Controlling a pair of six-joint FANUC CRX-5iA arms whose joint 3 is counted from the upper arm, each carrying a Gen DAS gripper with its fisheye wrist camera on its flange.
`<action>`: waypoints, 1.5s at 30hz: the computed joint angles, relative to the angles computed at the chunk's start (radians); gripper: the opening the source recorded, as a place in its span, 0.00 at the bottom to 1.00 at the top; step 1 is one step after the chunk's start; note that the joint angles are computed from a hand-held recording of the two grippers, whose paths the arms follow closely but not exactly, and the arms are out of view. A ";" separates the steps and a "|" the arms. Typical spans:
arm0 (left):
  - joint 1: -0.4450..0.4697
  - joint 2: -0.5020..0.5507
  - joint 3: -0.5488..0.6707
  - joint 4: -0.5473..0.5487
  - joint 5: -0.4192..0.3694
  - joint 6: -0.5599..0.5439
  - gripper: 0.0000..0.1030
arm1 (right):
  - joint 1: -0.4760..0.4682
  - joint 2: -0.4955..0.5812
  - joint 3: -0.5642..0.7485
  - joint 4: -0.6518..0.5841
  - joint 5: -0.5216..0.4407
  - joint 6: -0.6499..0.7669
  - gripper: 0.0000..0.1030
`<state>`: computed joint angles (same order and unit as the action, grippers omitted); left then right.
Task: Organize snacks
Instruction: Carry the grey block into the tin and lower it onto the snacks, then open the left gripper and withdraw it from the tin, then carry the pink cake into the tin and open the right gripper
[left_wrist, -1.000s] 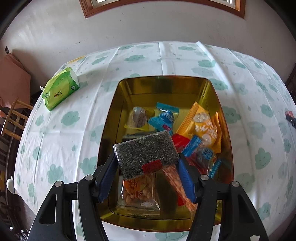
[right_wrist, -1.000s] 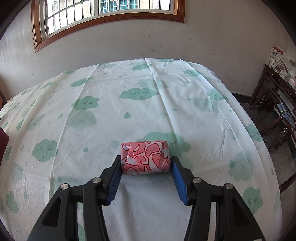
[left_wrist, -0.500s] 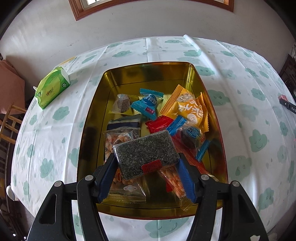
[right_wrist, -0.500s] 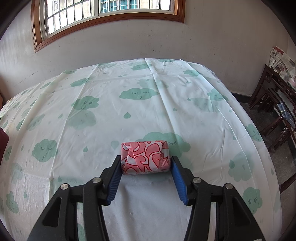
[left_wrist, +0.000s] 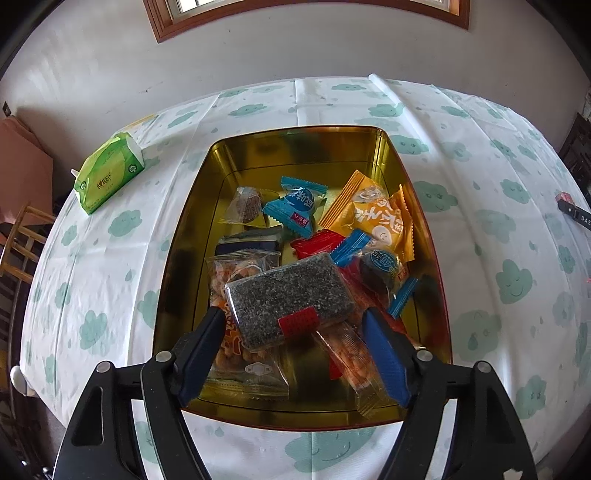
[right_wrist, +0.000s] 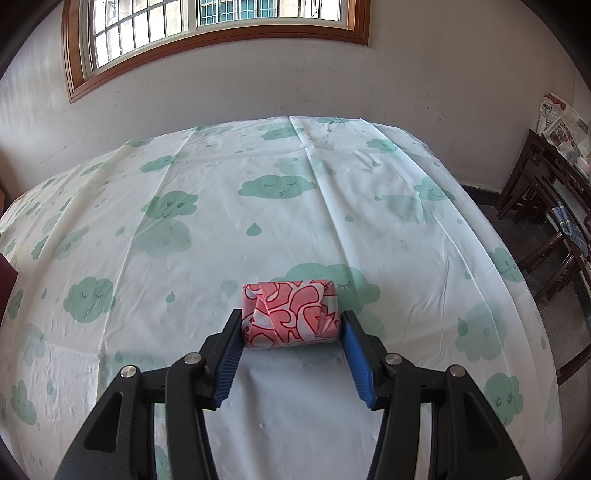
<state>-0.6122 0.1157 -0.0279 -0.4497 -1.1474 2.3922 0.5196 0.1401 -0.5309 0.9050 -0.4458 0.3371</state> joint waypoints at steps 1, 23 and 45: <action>-0.007 -0.002 0.004 -0.012 -0.006 0.007 0.74 | 0.000 0.000 0.000 0.001 0.000 -0.001 0.52; -0.064 -0.117 -0.042 -0.111 -0.073 0.218 0.86 | 0.048 0.001 0.023 -0.010 -0.091 -0.071 0.48; -0.037 -0.218 -0.159 -0.103 -0.121 0.306 0.87 | 0.461 0.005 0.206 -0.282 -0.016 0.351 0.48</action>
